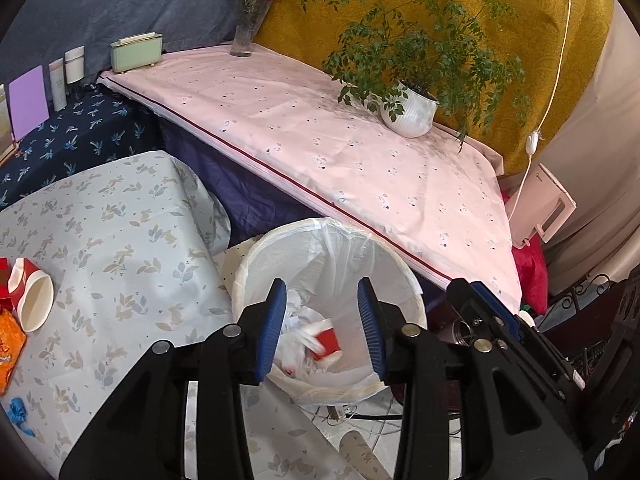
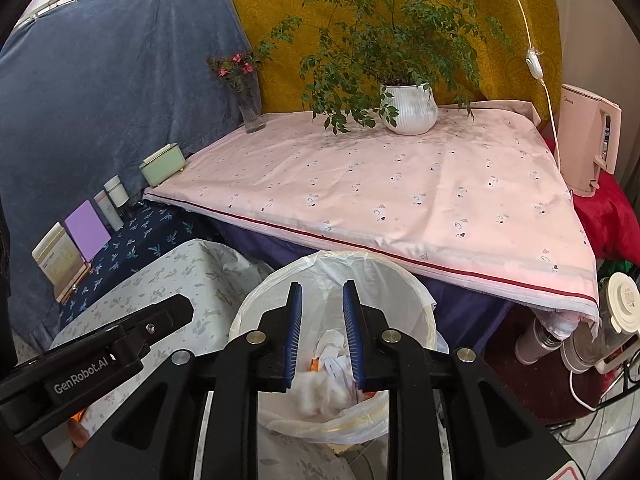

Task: Collect trash
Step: 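Lower both tools over the wastebasket and open them to drop glove and cup, then move both open tools back over the table toward the remaining trash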

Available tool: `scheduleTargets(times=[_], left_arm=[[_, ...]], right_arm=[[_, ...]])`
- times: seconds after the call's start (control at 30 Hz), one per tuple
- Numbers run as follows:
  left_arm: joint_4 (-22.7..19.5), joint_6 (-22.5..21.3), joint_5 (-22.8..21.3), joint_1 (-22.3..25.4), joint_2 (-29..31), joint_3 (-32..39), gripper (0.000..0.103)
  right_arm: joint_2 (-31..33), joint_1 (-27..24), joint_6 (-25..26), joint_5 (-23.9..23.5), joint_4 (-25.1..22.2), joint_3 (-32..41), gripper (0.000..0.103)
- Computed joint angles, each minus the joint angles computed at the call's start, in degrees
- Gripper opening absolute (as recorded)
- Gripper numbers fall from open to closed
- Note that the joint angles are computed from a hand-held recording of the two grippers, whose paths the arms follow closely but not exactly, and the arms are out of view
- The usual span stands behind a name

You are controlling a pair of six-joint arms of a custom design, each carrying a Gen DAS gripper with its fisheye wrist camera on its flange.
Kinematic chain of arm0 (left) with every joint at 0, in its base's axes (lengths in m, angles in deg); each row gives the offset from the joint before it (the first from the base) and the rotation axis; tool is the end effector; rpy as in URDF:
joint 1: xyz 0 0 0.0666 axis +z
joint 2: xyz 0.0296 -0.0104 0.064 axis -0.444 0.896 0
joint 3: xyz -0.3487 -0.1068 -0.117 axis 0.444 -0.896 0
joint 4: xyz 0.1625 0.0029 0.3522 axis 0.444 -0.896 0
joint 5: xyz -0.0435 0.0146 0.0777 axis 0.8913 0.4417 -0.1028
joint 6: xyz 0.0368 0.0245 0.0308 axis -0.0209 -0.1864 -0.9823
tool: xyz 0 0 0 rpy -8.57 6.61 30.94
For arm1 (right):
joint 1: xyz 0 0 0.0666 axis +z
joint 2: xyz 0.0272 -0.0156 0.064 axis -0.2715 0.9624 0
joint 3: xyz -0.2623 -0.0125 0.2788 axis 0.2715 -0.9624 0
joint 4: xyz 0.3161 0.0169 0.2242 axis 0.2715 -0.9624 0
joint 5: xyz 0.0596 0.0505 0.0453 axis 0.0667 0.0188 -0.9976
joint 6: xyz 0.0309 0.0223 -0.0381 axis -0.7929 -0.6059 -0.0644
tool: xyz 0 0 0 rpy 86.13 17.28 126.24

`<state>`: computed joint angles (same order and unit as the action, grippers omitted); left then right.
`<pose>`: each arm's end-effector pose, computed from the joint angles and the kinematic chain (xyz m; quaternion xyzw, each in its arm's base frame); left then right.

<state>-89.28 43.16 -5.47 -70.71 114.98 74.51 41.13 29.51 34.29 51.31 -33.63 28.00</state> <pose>0.3519 -0.3322 0.6012 -0.0012 0.9198 -0.1600 0.3582 0.3233 0.3007 0.5856 0.0608 0.8895 0.0887 0.4440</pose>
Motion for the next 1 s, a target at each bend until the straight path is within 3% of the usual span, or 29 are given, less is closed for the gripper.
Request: scheduleTargets(times=[0.33,0.67,0.77,1.0], left_arm=[[-0.2,1.0,-2.8,0.5,-2.8,-2.4,0.039],[-1.8,4.0,-7.0,2.3,-9.4,-8.6,0.043],[-2.9,5.6,-9.4,3.0,-11.8,-10.6,0.058],[-4.8,7.8,-11.5,6.0,-17.9,-16.2,0.059]], right_arm=[[1.4,2.2,0.6,1.0,-0.8,2.3,0.026],[4.5,6.5,2.0,2.4,-1.4,7.1,0.032],[5.9,8.0,2.4,2.6,-1.7,8.9,0.034],[9.2,10.9,3.0,2.5,-2.5,12.7,0.037]])
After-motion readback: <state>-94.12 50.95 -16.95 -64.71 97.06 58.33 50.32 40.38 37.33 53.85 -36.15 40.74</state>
